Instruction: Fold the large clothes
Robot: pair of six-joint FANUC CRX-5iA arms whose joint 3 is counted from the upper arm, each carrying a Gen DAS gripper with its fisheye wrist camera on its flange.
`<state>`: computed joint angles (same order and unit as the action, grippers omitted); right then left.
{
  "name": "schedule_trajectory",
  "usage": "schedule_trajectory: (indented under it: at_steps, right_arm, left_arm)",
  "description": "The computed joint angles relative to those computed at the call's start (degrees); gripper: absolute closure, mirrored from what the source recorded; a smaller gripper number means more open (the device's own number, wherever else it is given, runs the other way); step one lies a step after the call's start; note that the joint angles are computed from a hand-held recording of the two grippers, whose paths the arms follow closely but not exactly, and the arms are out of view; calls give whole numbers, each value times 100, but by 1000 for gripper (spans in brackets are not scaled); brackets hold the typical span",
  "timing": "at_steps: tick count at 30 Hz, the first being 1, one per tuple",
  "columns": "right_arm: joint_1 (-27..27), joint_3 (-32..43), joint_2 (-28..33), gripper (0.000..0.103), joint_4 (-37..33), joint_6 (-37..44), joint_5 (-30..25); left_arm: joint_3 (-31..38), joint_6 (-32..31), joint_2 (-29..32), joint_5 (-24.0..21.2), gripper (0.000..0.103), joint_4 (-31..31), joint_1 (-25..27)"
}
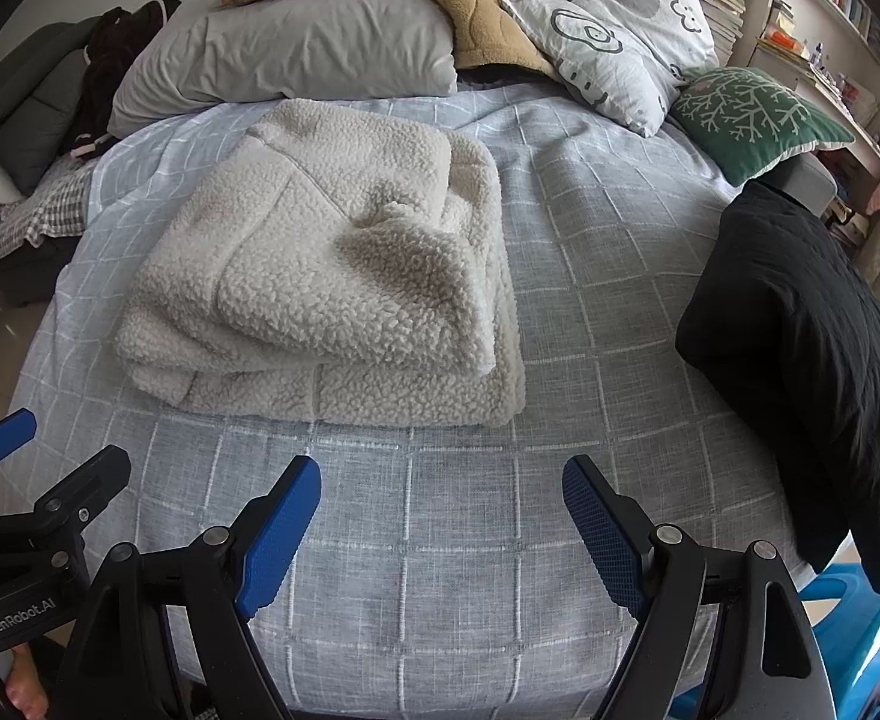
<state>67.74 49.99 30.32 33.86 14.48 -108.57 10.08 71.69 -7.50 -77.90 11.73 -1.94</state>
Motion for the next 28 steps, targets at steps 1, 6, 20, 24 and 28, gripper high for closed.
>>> schedule_trajectory:
  at_steps: [1,6,20,24,28]
  right_arm:
    - [1,10,3,18,3,7,-10]
    - [1,-16,-15,18,-3,12,-2]
    - [-3,13,2,18,-14,33,-23]
    - [0,-38,-30,18,-19,45,-3]
    - [0,-42,-35,18,-26,56,-2]
  left_arm:
    - [2,1,1,-3,2,1,-1]
    - [21,1,18,-7,2,7,5]
    - [11,-78,26,-40,2,33,68]
    - [36,-102,58,-72,2,31,82]
    - [45,-140,91,-67,2,51,98]
